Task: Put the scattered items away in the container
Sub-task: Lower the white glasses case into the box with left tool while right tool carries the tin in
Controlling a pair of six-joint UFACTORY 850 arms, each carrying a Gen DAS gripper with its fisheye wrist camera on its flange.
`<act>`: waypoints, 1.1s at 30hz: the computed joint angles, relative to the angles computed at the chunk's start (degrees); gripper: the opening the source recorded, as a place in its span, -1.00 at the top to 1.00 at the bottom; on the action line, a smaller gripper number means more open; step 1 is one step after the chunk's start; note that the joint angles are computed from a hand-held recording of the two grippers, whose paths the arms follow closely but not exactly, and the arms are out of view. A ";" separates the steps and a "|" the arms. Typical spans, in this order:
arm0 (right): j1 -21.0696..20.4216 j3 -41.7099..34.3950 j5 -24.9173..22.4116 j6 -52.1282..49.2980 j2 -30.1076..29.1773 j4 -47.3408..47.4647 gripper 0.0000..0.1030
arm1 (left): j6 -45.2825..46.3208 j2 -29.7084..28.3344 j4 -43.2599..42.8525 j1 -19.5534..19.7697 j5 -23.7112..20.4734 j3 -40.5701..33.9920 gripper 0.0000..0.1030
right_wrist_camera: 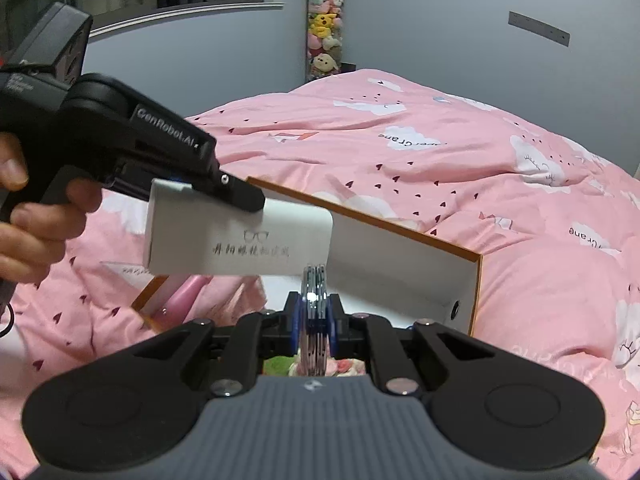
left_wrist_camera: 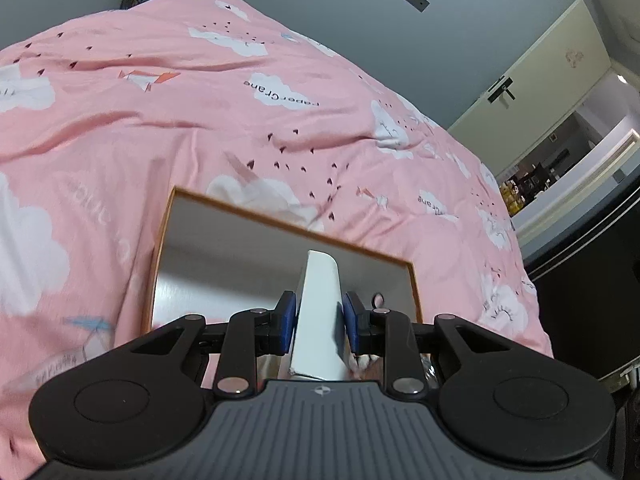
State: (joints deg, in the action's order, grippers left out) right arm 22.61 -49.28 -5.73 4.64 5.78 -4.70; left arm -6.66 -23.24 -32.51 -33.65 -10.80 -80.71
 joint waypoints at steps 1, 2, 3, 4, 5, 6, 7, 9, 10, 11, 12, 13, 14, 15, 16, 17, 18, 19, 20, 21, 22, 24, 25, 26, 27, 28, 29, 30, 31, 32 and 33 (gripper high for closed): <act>-0.30 -0.34 0.12 -1.84 -0.53 1.94 0.72 | 0.51 -1.14 0.62 0.26 -0.84 -1.51 0.43; -0.62 -0.69 0.19 -3.70 -1.07 3.87 0.72 | 0.83 -2.21 1.44 0.44 -1.84 -2.97 0.43; -0.90 -1.01 0.19 -5.35 -1.57 5.52 0.72 | 2.18 -3.43 1.89 0.64 -3.28 -4.70 0.43; -1.20 -1.30 0.11 -7.83 -2.02 7.97 0.72 | 4.31 -4.81 1.93 0.85 -5.00 -6.65 0.43; -1.56 -1.64 0.00 -11.45 -2.55 11.54 0.72 | 5.75 -6.31 2.84 1.03 -6.88 -8.80 0.43; -1.90 -1.98 -0.14 -15.24 -3.08 15.24 0.72 | 6.58 -7.75 4.58 1.09 -8.86 -10.95 0.43; -2.18 -2.26 -0.31 -18.62 -3.54 18.53 0.72 | 6.94 -9.32 6.51 1.12 -10.77 -13.18 0.43; -2.76 -2.80 -0.66 -25.39 -4.47 25.19 0.72 | 9.10 -12.13 8.49 1.20 -14.77 -17.23 0.43; -3.11 -3.19 -0.84 -28.98 -5.09 28.78 0.72 | 9.94 -13.41 8.93 1.25 -16.46 -19.01 0.43; -3.52 -3.68 -1.07 -32.79 -5.84 32.63 0.72 | 10.76 -14.63 9.33 1.29 -18.01 -20.74 0.43; -3.90 -4.20 -1.29 -36.00 -6.61 35.88 0.72 | 11.97 -15.75 9.20 1.37 -19.34 -22.29 0.43; -4.28 -4.76 -1.52 -38.84 -7.42 38.78 0.72 | 13.17 -17.08 8.67 1.58 -20.86 -24.10 0.43; -4.63 -5.35 -1.74 -40.76 -8.28 40.74 0.72 | 13.98 -18.26 8.29 1.78 -22.33 -25.74 0.43; -4.90 -5.92 -1.93 -41.87 -9.09 41.91 0.72 | 14.68 -19.67 8.10 1.97 -24.25 -27.75 0.43; -5.14 -6.46 -2.20 -43.30 -9.88 43.41 0.72 | 14.99 -21.25 8.15 2.18 -26.47 -30.05 0.43; -5.45 -7.05 -2.64 -46.00 -10.75 46.22 0.72 | 15.36 -22.44 8.30 2.30 -28.01 -31.73 0.43; -5.76 -7.65 -3.22 -49.04 -11.58 49.34 0.72 | 16.13 -23.55 8.55 2.42 -29.33 -33.30 0.43; -5.99 -8.21 -3.79 -51.59 -12.36 51.89 0.72 | 16.60 -24.65 8.91 2.54 -30.42 -34.82 0.43; -6.05 -8.65 -4.13 -53.21 -13.02 53.39 0.72 | 16.93 -25.67 9.29 2.68 -31.54 -36.27 0.43; -6.02 -9.03 -4.31 -54.30 -13.59 54.35 0.72 | 17.46 -26.72 9.47 2.87 -32.87 -37.80 0.43; -6.04 -9.44 -4.59 -55.82 -14.20 55.80 0.72 | 17.96 -27.65 9.55 3.06 -34.11 -39.08 0.43; -6.15 -10.19 -5.45 -59.68 -15.31 59.65 0.72 | 18.29 -28.95 10.06 3.42 -35.75 -40.73 0.43; -6.15 -10.57 -5.91 -61.60 -15.86 61.54 0.72 | 19.36 -28.92 9.39 3.69 -35.82 -40.50 0.43; -6.10 -11.01 -6.35 -62.82 -16.45 62.68 0.72 | 20.41 -28.94 8.48 3.99 -35.93 -40.46 0.43; -6.01 -11.53 -6.68 -63.01 -17.09 62.80 0.72 | 21.09 -29.03 7.71 4.26 -36.16 -40.60 0.43; -5.89 -12.02 -6.94 -62.97 -17.71 62.70 0.72 | 21.82 -29.22 6.98 4.52 -36.49 -40.83 0.43; -5.74 -12.47 -7.16 -63.05 -18.30 62.71 0.72 | 22.82 -29.27 6.44 4.68 -36.65 -40.86 0.42; -5.60 -12.88 -7.35 -63.17 -18.83 62.86 0.72 | 24.17 -29.22 5.99 4.85 -36.79 -40.72 0.41; -5.46 -13.26 -7.46 -63.04 -19.29 62.83 0.72 | 24.65 -29.29 6.21 4.95 -36.94 -40.84 0.39; -5.30 -13.65 -7.46 -62.71 -19.75 62.52 0.72 | 24.72 -29.24 6.52 5.11 -36.97 -40.81 0.35; -5.17 -14.00 -7.45 -62.44 -20.13 62.20 0.72 | 24.52 -29.20 6.81 5.30 -37.05 -40.78 0.30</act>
